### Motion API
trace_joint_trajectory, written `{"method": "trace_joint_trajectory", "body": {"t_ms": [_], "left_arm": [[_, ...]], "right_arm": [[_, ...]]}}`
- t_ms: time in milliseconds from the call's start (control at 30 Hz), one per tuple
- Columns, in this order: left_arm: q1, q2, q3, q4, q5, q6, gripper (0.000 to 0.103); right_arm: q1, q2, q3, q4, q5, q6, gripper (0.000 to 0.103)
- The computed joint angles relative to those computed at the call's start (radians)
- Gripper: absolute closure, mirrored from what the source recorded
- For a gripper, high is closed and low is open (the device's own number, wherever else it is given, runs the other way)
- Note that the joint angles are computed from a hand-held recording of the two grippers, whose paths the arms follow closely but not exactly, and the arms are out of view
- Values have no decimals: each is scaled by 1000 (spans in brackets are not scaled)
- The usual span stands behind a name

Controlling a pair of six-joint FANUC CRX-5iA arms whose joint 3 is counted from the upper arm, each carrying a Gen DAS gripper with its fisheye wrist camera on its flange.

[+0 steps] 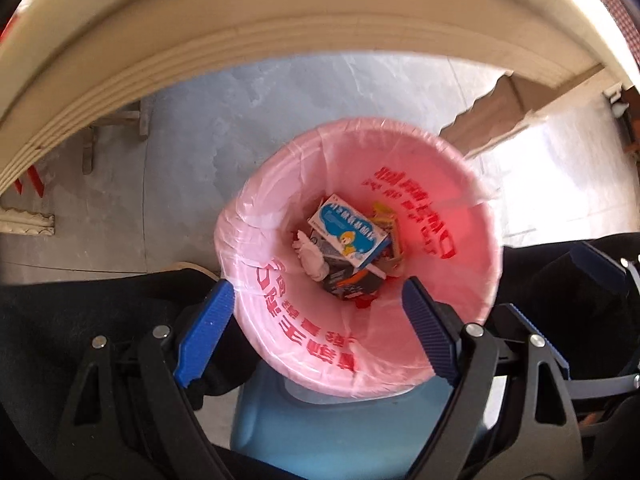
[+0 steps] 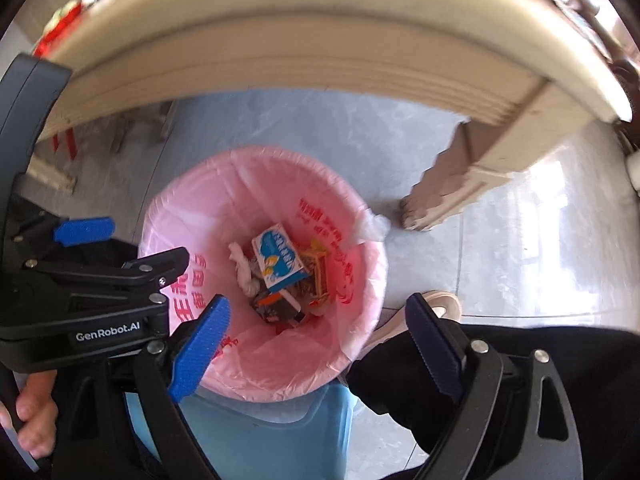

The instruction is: Collect trash

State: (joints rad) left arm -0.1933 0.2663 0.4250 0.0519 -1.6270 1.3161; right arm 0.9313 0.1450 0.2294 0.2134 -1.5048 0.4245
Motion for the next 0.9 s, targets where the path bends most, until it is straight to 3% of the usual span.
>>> {"method": "trace_joint_trajectory", "body": {"t_ms": [100,433,633,900], "left_arm": [[-5,-50,-6,8,48,3,19],[5,-180,72,37,212,31,15],[8,-229,162,42,271,57,7],[-2,-287,210,-10,323,121,6]], "right_arm": [[26,-28,-8,57,-13,-47,15],[161,-76,25,528,-155,-201,7],[213,-19,164,769,-225,-160,7],[283,86,340,999,-334,-49,7]]}}
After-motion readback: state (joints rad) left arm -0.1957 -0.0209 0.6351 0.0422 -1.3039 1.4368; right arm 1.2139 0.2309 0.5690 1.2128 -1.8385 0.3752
